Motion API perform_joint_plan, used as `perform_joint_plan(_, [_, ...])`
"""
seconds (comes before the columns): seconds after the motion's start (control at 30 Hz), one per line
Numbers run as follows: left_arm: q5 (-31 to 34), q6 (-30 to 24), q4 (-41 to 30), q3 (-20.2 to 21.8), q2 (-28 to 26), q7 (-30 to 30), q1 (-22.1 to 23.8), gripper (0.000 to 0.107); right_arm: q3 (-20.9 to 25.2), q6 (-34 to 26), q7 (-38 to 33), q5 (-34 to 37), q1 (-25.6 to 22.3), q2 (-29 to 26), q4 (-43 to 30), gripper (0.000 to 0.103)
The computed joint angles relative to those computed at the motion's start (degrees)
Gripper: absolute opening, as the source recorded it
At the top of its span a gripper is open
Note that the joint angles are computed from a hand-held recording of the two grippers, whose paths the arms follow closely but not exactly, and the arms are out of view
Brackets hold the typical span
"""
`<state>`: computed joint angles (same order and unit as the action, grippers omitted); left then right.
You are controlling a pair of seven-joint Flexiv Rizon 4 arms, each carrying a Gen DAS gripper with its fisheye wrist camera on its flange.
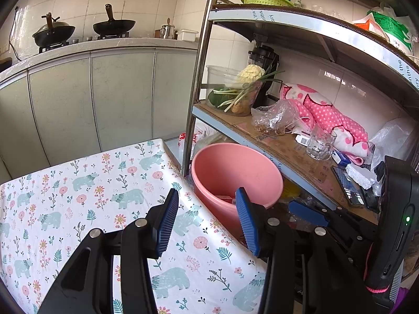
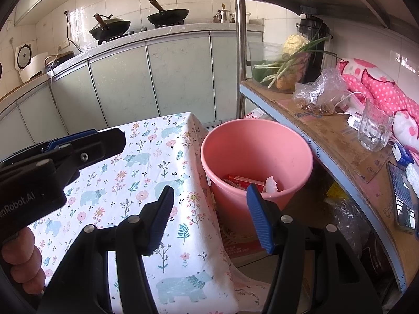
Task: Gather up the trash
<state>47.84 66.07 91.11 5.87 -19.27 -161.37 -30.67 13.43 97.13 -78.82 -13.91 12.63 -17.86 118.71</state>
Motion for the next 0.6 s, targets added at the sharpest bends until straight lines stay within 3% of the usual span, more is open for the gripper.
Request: perform_joint_plan(0.6, [-0.2,0.2,0.2,-0.1,0.0,0.2,0.2,0.045,-0.3,0.3,0.1,-0.1,0.3,0.0,0.2,0.059])
